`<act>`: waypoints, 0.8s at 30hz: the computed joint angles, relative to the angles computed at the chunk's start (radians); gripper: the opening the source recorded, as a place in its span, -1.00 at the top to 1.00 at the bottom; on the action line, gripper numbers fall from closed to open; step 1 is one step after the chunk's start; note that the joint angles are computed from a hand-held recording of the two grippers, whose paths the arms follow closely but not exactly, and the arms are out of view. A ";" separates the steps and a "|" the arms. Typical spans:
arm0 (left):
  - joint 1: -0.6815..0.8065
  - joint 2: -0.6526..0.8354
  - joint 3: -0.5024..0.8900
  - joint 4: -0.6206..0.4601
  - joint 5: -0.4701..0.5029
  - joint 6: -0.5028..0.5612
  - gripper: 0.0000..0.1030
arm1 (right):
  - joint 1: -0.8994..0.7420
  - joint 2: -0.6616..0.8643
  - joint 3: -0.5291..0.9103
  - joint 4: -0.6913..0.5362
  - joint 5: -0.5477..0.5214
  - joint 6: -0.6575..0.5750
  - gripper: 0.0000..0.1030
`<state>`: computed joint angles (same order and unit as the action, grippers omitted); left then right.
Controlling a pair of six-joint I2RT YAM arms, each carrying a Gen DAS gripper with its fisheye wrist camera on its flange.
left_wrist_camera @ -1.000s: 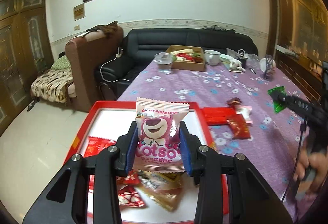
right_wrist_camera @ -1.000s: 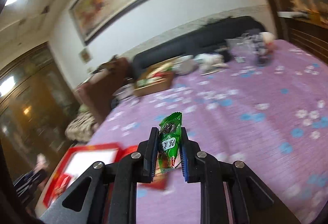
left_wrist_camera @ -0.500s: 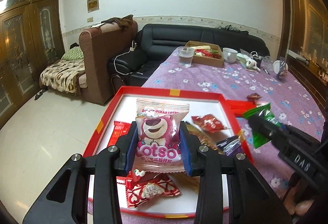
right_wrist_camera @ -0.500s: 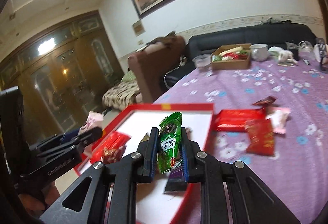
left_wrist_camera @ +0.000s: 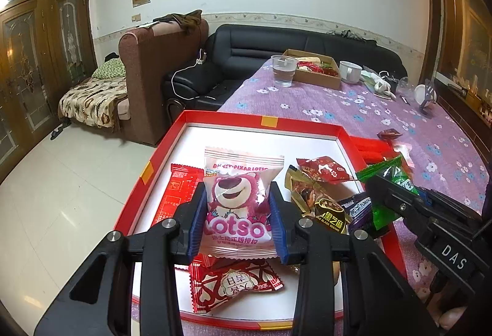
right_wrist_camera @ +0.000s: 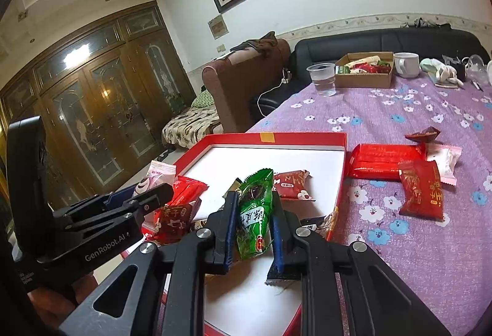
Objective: Organize snacks
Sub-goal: 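Carry the green packet and Lotso bag over the tray and open both grippers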
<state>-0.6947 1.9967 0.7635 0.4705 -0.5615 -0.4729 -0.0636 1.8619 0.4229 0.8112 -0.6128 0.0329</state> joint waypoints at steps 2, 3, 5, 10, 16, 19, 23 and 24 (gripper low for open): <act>0.001 0.006 0.004 -0.002 0.002 -0.002 0.31 | -0.009 0.006 0.013 -0.014 -0.013 -0.001 0.61; 0.002 0.005 0.000 -0.001 0.002 0.000 0.31 | -0.011 0.010 0.018 -0.020 -0.018 -0.002 0.61; 0.005 0.004 -0.001 -0.001 0.007 -0.001 0.31 | -0.014 0.018 0.028 -0.029 -0.025 0.001 0.61; 0.006 0.007 0.003 -0.006 0.013 -0.002 0.31 | -0.026 0.033 0.042 -0.033 -0.046 0.010 0.60; 0.007 0.010 0.006 -0.009 0.016 -0.003 0.31 | -0.032 0.042 0.048 -0.031 -0.058 0.009 0.58; 0.008 0.013 0.006 -0.010 0.020 -0.006 0.31 | -0.032 0.044 0.054 -0.043 -0.058 0.014 0.56; 0.009 0.019 0.016 -0.027 0.026 -0.004 0.30 | -0.034 0.055 0.068 -0.059 -0.053 0.025 0.56; 0.009 0.022 0.020 -0.033 0.025 -0.004 0.30 | -0.034 0.056 0.070 -0.061 -0.053 0.026 0.55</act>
